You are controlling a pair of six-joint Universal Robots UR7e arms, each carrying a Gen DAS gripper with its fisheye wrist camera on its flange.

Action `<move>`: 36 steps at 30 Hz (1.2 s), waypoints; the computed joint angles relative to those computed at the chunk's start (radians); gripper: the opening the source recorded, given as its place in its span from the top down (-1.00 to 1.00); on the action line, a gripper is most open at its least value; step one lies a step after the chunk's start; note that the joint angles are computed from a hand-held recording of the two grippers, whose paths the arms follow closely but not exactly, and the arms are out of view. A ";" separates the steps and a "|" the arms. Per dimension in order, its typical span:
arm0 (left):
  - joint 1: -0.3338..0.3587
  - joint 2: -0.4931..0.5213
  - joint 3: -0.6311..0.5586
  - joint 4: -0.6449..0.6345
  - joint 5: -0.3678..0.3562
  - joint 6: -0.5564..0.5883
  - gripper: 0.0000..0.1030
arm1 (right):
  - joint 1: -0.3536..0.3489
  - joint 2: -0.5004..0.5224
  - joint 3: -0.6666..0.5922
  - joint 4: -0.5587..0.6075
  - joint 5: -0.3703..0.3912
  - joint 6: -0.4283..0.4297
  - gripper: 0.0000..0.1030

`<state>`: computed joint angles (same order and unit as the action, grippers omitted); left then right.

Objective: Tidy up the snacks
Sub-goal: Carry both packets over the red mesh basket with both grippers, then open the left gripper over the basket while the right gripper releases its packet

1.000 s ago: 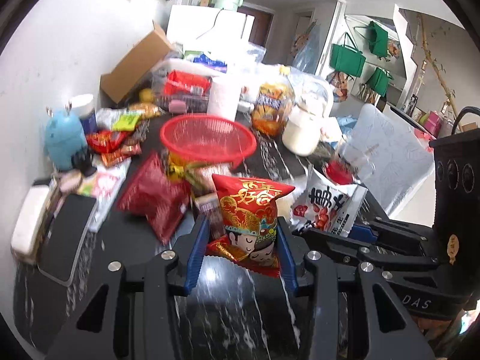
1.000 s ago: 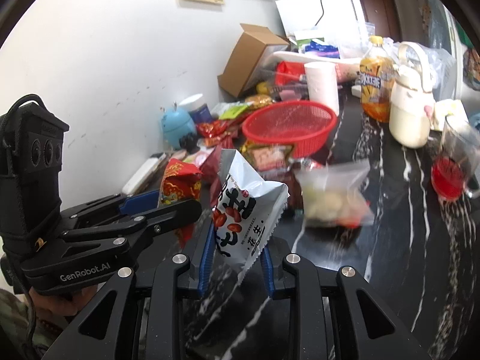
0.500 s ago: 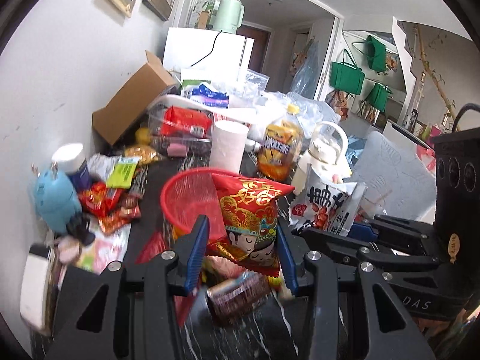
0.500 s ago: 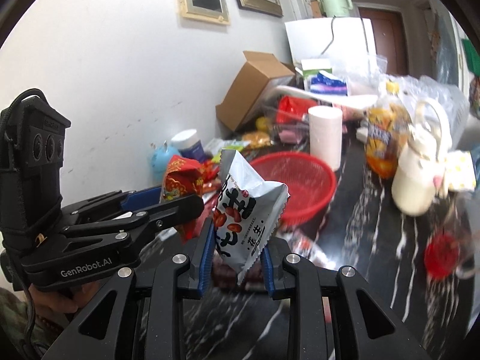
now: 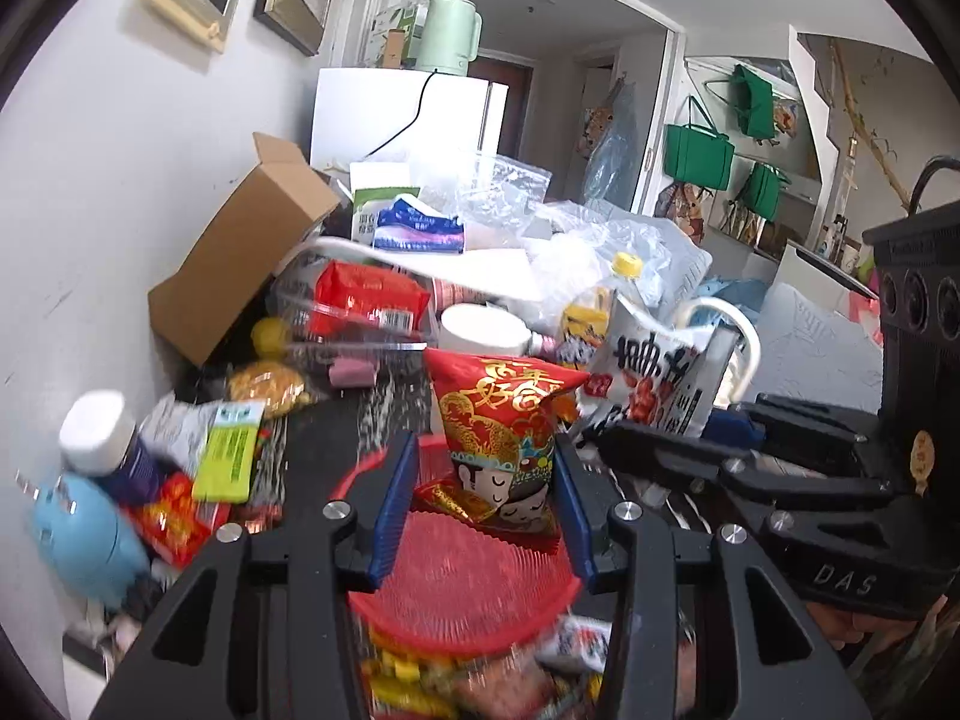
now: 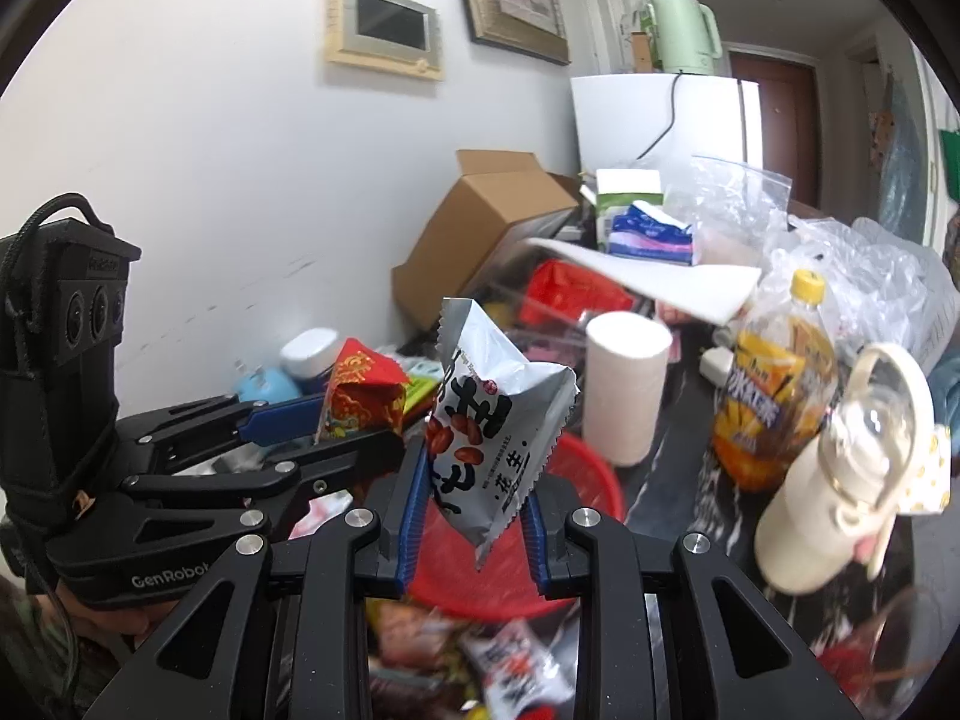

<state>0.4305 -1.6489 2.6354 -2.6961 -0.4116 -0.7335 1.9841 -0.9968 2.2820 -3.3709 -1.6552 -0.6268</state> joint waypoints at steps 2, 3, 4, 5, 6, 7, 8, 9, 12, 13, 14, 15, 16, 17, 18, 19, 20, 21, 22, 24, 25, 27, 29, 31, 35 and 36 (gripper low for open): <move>0.038 0.057 -0.019 -0.107 0.008 0.081 0.16 | -0.002 0.020 -0.036 0.022 -0.005 -0.004 0.47; 0.057 0.083 -0.028 -0.148 0.010 0.114 0.16 | -0.004 0.030 -0.053 0.032 -0.006 -0.009 0.47; 0.083 0.115 -0.040 -0.203 0.007 0.157 0.16 | -0.008 0.041 -0.071 0.041 -0.008 -0.010 0.47; 0.100 0.130 -0.045 -0.234 0.002 0.181 0.16 | -0.011 0.052 -0.090 0.051 -0.011 -0.012 0.47; 0.122 0.148 -0.055 -0.266 -0.008 0.210 0.16 | -0.014 0.061 -0.104 0.061 -0.012 -0.013 0.47; 0.144 0.165 -0.065 -0.287 -0.019 0.232 0.16 | -0.019 0.072 -0.119 0.074 -0.014 -0.013 0.47; 0.164 0.181 -0.077 -0.299 -0.027 0.250 0.16 | -0.023 0.084 -0.134 0.085 -0.020 -0.016 0.47; 0.183 0.195 -0.083 -0.311 -0.034 0.262 0.16 | -0.027 0.098 -0.145 0.081 -0.028 -0.018 0.47; 0.224 0.215 -0.102 -0.294 -0.052 0.271 0.16 | -0.034 0.125 -0.169 0.094 -0.058 -0.022 0.47; 0.235 0.220 -0.105 -0.284 -0.059 0.263 0.16 | -0.039 0.131 -0.172 0.096 -0.057 -0.022 0.47; 0.245 0.221 -0.108 -0.273 -0.067 0.254 0.17 | -0.042 0.137 -0.178 0.107 -0.061 -0.020 0.47; 0.255 0.222 -0.111 -0.267 -0.077 0.251 0.16 | -0.045 0.143 -0.182 0.113 -0.061 -0.018 0.47; 0.263 0.224 -0.115 -0.258 -0.085 0.247 0.16 | -0.047 0.148 -0.186 0.118 -0.061 -0.019 0.47; 0.269 0.227 -0.119 -0.242 -0.085 0.239 0.16 | -0.049 0.153 -0.189 0.124 -0.062 -0.021 0.47; 0.274 0.231 -0.120 -0.240 -0.083 0.240 0.16 | -0.049 0.159 -0.191 0.127 -0.066 -0.022 0.47; 0.280 0.237 -0.122 -0.234 -0.080 0.238 0.16 | -0.049 0.165 -0.193 0.127 -0.072 -0.025 0.47; 0.286 0.242 -0.124 -0.233 -0.081 0.239 0.16 | -0.050 0.171 -0.195 0.130 -0.077 -0.029 0.47; 0.290 0.246 -0.125 -0.231 -0.079 0.237 0.16 | -0.051 0.176 -0.198 0.134 -0.082 -0.031 0.47; 0.296 0.249 -0.129 -0.220 -0.078 0.235 0.16 | -0.052 0.181 -0.201 0.138 -0.087 -0.029 0.46; 0.308 0.252 -0.142 -0.179 -0.079 0.221 0.16 | -0.053 0.189 -0.210 0.155 -0.098 -0.025 0.46; 0.314 0.253 -0.146 -0.169 -0.084 0.216 0.16 | -0.054 0.192 -0.213 0.160 -0.104 -0.022 0.46; 0.332 0.255 -0.154 -0.161 -0.107 0.209 0.16 | -0.057 0.198 -0.218 0.168 -0.111 -0.018 0.43; 0.342 0.258 -0.159 -0.145 -0.113 0.194 0.15 | -0.059 0.202 -0.223 0.175 -0.117 -0.013 0.42; 0.349 0.266 -0.163 -0.128 -0.102 0.180 0.15 | -0.062 0.206 -0.228 0.181 -0.123 -0.010 0.42; 0.357 0.271 -0.177 -0.045 -0.065 0.118 -0.38 | -0.066 0.216 -0.235 0.189 -0.146 -0.002 0.42; 0.357 0.270 -0.181 -0.003 -0.042 0.079 -0.45 | -0.067 0.218 -0.238 0.195 -0.150 0.000 0.41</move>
